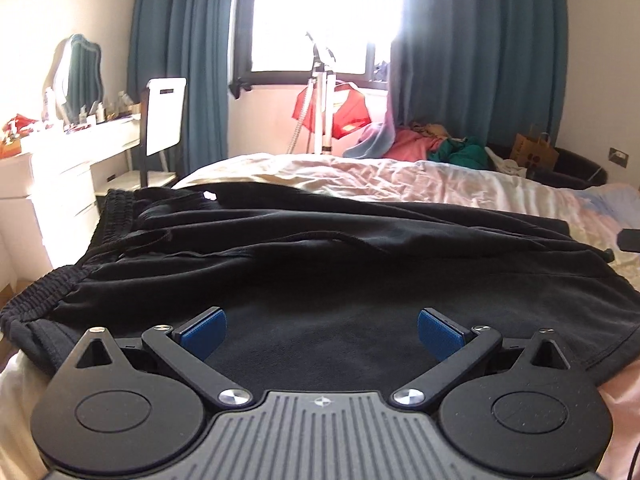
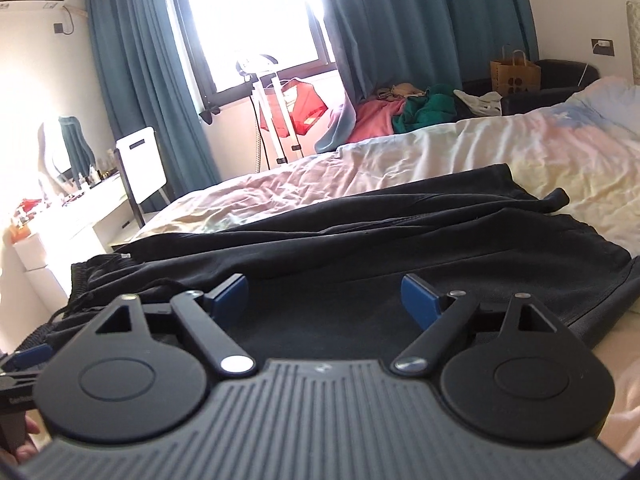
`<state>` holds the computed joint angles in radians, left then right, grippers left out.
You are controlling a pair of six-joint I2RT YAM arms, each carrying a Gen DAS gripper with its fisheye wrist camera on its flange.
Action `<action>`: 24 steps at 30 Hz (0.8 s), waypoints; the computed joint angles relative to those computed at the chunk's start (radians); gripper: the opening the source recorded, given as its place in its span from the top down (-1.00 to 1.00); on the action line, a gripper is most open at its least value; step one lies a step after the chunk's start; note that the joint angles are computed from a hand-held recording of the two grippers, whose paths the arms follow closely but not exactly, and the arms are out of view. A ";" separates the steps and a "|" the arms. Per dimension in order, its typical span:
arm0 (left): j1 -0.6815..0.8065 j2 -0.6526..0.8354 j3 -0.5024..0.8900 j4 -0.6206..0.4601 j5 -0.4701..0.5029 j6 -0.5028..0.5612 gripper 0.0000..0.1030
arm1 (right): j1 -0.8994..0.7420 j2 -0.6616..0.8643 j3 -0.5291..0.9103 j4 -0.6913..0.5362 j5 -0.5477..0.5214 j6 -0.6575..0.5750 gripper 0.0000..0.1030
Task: Fold clothes
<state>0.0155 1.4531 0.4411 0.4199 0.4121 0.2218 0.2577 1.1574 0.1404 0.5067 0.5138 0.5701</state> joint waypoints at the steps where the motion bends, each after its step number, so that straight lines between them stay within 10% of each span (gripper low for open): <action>1: 0.020 0.010 0.021 -0.030 -0.004 -0.008 -1.00 | -0.004 0.013 0.000 0.007 -0.001 0.001 -0.66; 15: 0.466 0.456 0.730 -0.810 0.161 -0.410 -0.99 | -0.092 0.044 -0.012 0.040 -0.103 0.035 -0.66; 24: 0.502 0.658 0.929 -0.842 0.271 -0.507 -0.99 | -0.132 0.025 0.000 -0.040 -0.123 0.086 -0.66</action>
